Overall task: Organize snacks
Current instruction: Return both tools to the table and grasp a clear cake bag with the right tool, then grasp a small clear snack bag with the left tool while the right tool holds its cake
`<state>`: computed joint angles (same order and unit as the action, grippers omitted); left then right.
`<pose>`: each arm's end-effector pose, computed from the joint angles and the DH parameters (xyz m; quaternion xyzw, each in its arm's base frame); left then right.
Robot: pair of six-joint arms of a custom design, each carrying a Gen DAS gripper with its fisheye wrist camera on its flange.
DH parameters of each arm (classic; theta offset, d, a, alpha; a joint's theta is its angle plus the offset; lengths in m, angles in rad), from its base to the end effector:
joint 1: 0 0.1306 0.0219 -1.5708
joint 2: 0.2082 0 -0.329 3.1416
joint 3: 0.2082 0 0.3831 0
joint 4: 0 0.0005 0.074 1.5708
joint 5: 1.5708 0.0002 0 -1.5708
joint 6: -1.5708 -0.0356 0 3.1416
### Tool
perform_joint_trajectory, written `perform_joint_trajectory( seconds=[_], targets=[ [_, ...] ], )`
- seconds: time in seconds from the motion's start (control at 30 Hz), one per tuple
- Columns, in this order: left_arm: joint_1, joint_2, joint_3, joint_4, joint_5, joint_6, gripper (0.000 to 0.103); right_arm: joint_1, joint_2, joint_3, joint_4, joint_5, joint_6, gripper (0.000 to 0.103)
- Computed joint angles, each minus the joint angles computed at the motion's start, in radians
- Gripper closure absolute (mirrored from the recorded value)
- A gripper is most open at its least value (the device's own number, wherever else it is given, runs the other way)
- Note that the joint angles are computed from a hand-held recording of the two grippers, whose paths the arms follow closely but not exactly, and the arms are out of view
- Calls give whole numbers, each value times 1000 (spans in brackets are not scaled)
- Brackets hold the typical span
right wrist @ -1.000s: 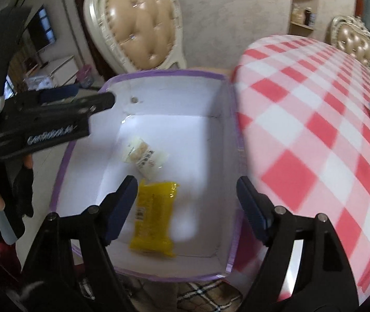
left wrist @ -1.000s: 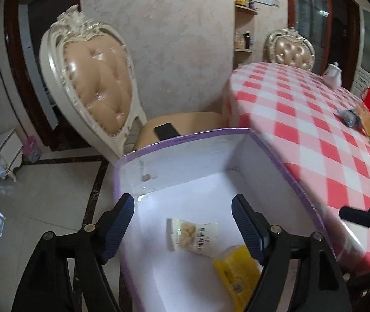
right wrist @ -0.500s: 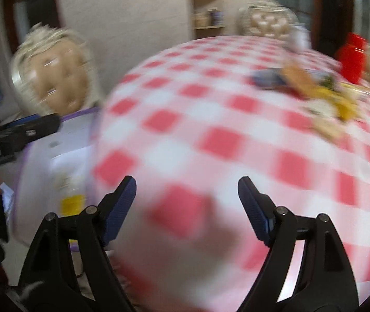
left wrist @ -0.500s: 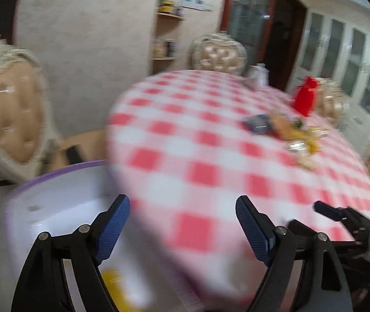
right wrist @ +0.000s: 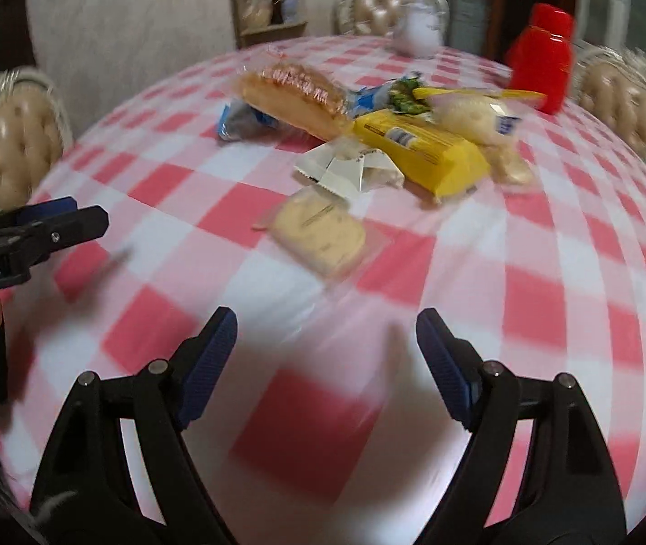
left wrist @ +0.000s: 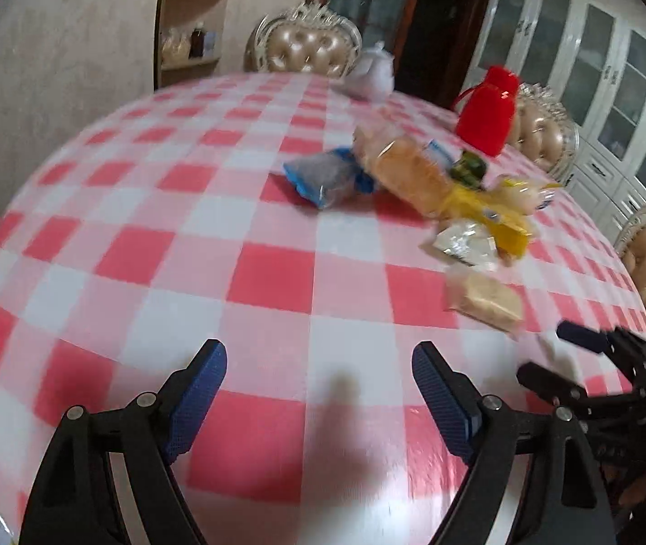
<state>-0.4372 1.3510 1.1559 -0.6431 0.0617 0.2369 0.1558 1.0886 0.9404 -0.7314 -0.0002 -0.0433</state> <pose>0.4220 -0.2002 0.3037 0.1043 0.9274 -0.1456 0.3283 0.3769 0.0587 0.3062 -0.0529 0.9394 0.0338 0.3371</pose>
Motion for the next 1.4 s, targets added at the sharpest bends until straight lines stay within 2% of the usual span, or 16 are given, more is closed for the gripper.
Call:
perform_joint_trajectory(
  seconds=[0.13, 0.23, 0.33, 0.37, 0.4, 0.43, 0.53, 0.7, 0.8, 0.97, 1.1, 1.13, 1.23, 1.3, 1.37, 1.4],
  targets=[
    [22, 20, -2, 2, 47, 14, 18, -37, 129, 96, 7, -95, 88, 20],
    [32, 42, 22, -10, 54, 11, 18, -32, 206, 165, -22, -102, 132, 19],
    [30, 70, 58, -23, 46, 0, 18, -32, 200, 157, -17, -122, 172, 23],
    [29, 82, 72, -28, 47, 0, 18, -33, 183, 141, -9, -129, 183, 28],
    [27, 96, 88, -31, 51, 3, 18, -37, 159, 119, 2, -140, 186, 52],
    [18, 112, 105, -31, 53, 10, 18, -41, 127, 93, 4, -146, 183, 63],
    [-16, 161, 159, -34, 51, 5, 18, -25, 39, 18, 1, -42, 133, 63],
    [-108, 258, 266, -16, 41, 27, 18, -63, -107, -81, -26, 128, -82, 63],
    [-163, 311, 331, -7, -59, 4, 18, -118, -171, -124, -12, 126, -164, 63],
    [-215, 434, 492, -64, -192, -72, 18, -191, -220, -159, 14, 44, -234, 63],
    [-208, 529, 617, -183, -163, -98, 18, -176, -214, -155, 19, 51, -231, 63],
    [-204, 531, 619, -178, -147, -95, 20, -171, -211, -153, 19, 58, -229, 63],
    [-204, 517, 599, -151, -131, -125, 39, -171, -223, -160, 15, 62, -221, 63],
    [-204, 502, 580, -138, -101, -131, 40, -169, -225, -161, 16, 64, -218, 63],
    [-201, 460, 521, -80, -85, -117, 68, -167, -229, -164, 19, 68, -215, 63],
    [-198, 436, 488, -65, -77, -107, 71, -164, -229, -164, 19, 73, -213, 63]
  ],
)
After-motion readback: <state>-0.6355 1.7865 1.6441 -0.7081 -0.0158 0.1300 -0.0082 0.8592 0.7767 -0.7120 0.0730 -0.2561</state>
